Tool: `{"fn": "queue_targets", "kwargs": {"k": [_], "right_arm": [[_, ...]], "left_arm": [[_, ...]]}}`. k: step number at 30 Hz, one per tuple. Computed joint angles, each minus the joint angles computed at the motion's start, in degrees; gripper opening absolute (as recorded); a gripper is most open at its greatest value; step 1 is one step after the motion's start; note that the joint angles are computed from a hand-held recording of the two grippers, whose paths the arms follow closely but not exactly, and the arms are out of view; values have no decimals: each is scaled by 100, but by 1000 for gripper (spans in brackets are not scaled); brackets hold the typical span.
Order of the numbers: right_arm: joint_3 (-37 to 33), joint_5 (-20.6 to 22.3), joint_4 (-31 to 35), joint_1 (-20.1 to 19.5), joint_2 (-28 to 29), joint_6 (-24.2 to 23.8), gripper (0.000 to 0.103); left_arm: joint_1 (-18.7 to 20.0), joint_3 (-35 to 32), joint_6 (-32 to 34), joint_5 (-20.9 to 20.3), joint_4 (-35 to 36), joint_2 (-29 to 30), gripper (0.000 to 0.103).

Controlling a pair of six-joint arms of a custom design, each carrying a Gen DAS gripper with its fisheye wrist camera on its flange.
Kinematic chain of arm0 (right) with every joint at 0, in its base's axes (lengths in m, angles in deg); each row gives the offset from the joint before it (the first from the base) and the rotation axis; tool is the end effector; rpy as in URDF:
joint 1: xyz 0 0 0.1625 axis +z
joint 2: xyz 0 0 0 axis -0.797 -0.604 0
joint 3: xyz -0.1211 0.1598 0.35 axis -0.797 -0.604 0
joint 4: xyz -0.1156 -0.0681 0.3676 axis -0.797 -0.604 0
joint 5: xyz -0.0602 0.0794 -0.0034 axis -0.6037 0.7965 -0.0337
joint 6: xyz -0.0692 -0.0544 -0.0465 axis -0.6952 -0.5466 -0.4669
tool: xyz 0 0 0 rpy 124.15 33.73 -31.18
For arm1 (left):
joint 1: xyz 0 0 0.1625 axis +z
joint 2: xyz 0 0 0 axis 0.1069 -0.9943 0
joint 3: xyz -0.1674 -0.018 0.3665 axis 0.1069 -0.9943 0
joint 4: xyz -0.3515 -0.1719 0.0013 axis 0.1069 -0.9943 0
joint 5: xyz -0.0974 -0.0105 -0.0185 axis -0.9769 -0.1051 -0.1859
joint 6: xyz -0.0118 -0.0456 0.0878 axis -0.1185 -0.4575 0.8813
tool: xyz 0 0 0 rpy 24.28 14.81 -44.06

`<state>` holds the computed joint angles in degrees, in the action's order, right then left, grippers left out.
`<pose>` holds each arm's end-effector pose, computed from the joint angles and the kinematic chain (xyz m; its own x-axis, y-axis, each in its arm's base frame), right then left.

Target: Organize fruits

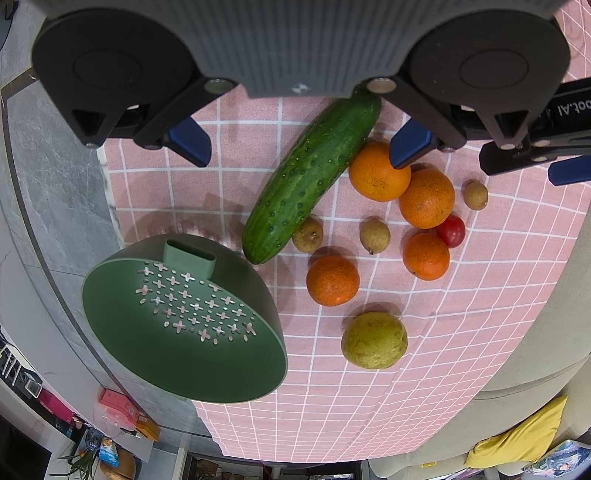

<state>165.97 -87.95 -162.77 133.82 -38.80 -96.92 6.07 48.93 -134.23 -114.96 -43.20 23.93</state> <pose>0.0334 -0.3629 0.3071 -0.6666 -0.3569 0.6544 -0.5454 0.8320 -0.1017 -0.3866 -0.2839 -0.0457 -0.7738 -0.3078 -0.5536 0.0972 0.8060 -0.5839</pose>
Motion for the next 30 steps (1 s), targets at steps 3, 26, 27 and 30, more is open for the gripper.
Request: {"fn": "queue_targets", "kwargs": {"k": [3, 26, 27, 30], "right_arm": [[10, 8, -27, -13, 10, -15, 99], [-2, -7, -51, -3, 47, -11, 99], [-2, -7, -51, -3, 47, -11, 99], [-8, -6, -42, -1, 48, -12, 99]], "left_arm": [[-3, -3, 0, -5, -4, 7, 103], [-5, 12, 4, -33, -70, 4, 103], [-3, 14, 12, -31, -68, 0, 103], [-3, 18, 13, -31, -70, -3, 103]]}}
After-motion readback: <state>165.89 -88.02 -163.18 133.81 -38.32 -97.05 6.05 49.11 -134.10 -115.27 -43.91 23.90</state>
